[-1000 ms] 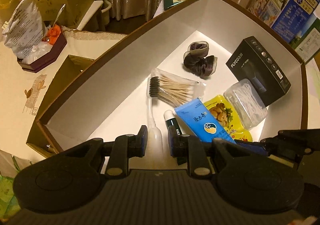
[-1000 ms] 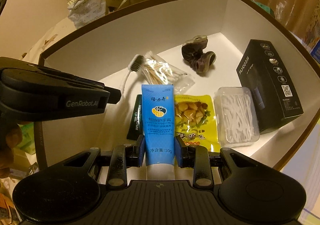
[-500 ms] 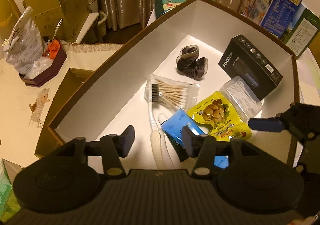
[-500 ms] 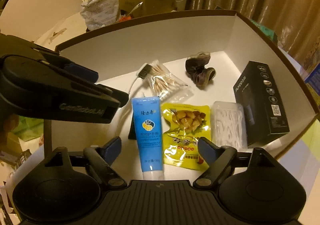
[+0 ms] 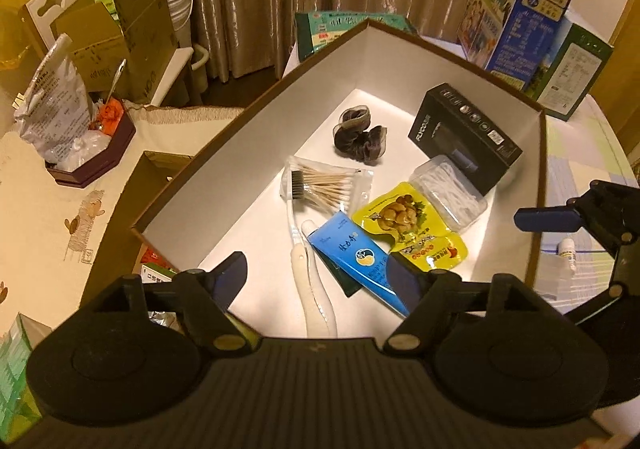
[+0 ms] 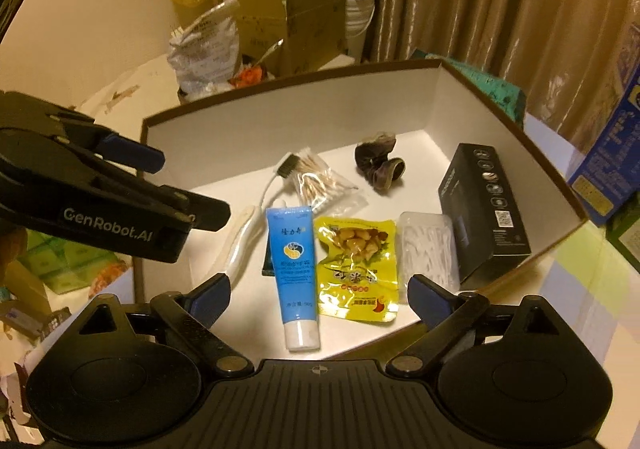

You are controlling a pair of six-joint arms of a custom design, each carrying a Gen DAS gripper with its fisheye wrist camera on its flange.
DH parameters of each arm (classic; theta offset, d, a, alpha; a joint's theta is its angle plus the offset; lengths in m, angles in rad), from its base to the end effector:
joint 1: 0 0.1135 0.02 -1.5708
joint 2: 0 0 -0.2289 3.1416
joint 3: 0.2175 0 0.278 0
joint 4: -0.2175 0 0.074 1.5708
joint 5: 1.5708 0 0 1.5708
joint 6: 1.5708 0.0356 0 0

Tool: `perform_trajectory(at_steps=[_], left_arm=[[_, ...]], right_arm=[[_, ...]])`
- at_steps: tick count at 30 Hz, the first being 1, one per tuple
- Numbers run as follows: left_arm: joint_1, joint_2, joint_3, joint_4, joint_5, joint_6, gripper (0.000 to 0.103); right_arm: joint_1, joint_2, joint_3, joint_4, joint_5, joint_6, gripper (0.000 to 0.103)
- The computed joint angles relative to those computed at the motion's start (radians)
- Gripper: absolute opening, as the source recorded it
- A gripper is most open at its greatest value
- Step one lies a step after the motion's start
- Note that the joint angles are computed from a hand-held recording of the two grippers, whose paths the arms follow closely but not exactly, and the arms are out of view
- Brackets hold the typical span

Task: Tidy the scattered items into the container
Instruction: 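Open the left tool to drop the toothbrush while the right tool releases the toothpaste, then withdraw both tools from the box toward the clear cup and pill bottle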

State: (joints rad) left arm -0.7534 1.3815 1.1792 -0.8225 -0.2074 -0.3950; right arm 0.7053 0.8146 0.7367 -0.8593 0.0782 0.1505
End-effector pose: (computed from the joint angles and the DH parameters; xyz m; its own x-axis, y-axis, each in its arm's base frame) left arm 0.2321 -0.2077 0.2495 -0.8029 0.2368 -0.5470 0.3061 0.9513 -0.0374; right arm 0.1564 0.1295 0.2305 -0.6983 -0.3982 -0.5948 -0.5121 0.8585 0.0265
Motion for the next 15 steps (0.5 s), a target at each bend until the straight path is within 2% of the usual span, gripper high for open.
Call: perform_trajectory(at_steps=[15], left_arm=[[-0.180, -0.176, -0.047, -0.122, -0.174, -0.114, 0.077]], right_arm=[[0.162, -0.283, -0.027, -0.174, 0.070, 0.113, 0.095]])
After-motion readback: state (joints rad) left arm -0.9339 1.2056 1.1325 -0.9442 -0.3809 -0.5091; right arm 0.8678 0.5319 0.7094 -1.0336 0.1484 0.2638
